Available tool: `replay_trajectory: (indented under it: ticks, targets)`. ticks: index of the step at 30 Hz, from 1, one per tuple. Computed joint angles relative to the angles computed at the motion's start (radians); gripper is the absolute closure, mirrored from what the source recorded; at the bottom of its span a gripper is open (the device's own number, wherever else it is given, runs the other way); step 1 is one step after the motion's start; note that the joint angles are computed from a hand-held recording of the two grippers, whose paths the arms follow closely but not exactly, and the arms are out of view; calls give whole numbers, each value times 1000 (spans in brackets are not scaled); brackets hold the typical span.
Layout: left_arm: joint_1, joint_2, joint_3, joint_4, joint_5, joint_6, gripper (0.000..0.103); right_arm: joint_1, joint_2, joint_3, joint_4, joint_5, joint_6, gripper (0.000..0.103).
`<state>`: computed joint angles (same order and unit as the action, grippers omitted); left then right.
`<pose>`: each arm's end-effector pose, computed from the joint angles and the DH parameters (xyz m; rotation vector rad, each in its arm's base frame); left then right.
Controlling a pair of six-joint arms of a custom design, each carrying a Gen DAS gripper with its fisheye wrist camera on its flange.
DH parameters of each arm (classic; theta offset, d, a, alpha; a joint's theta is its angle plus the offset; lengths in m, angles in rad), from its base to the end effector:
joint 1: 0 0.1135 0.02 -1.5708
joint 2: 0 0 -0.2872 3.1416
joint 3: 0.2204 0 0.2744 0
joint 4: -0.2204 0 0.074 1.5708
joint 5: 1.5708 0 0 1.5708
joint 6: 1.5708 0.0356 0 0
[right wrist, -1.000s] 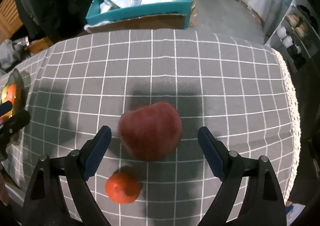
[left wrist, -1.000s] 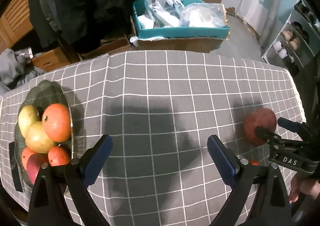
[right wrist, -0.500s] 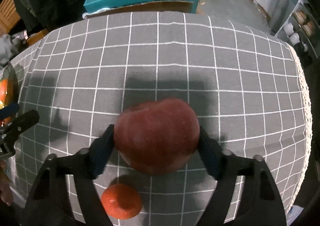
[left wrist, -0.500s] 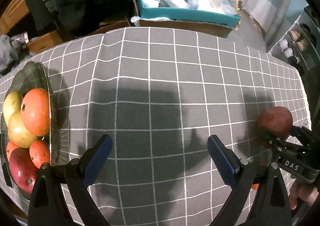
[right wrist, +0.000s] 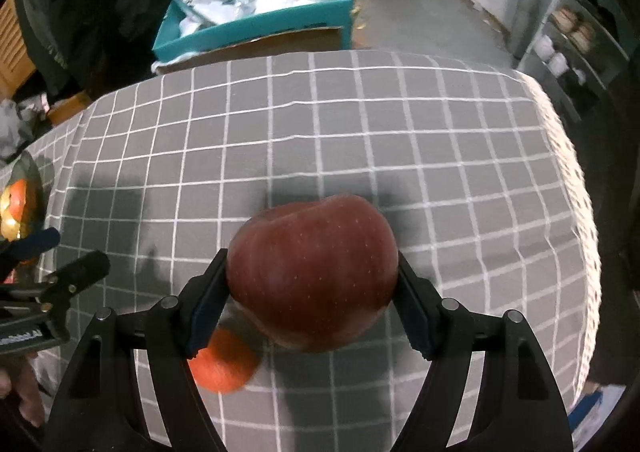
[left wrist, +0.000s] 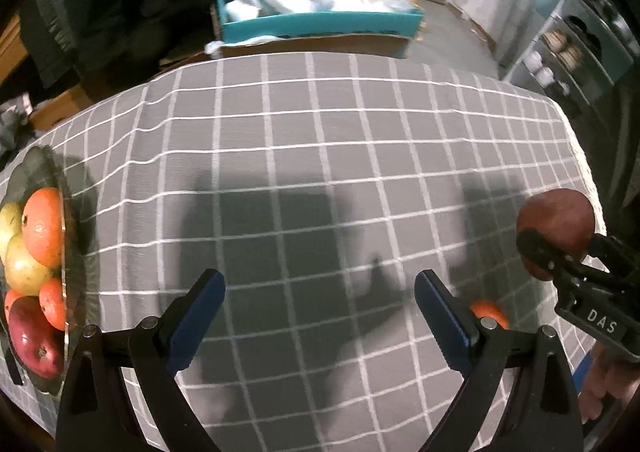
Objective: Organize fruits
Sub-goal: 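Grasp the tangerine with the left tool while the right tool grasps the red apple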
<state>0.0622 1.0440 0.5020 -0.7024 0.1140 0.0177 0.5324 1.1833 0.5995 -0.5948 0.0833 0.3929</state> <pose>0.1709 0.0066 0.1714 -0.0361 2.8076 -0.1416 0.1823 0.1039 0.1807 -0.1690 2.7455 0.1413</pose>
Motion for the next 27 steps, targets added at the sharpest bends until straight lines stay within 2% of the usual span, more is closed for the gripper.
replay_trajectory:
  ticks: [6, 12, 18, 25, 26, 27]
  targets:
    - [-153, -60, -11, -40, -11, -92, 6, -24, -187, -62, -127, 22, 8, 27]
    - [-346, -61, -40, -23, -25, -220, 6, -83, -315, -117, -208, 5, 6, 27]
    - [-539, -25, -58, 22, -86, -347, 6, -156, -386, -144, -251, -22, -14, 27]
    - [-608, 54, -68, 106, -92, -390, 7, -208, -401, -162, -249, -49, -41, 27]
    - [-616, 59, -70, 115, -93, -394, 11, -206, -399, -163, -248, -46, -38, 27]
    - [-621, 65, -71, 123, -91, -398, 19, -205, -397, -166, -245, -46, -38, 27]
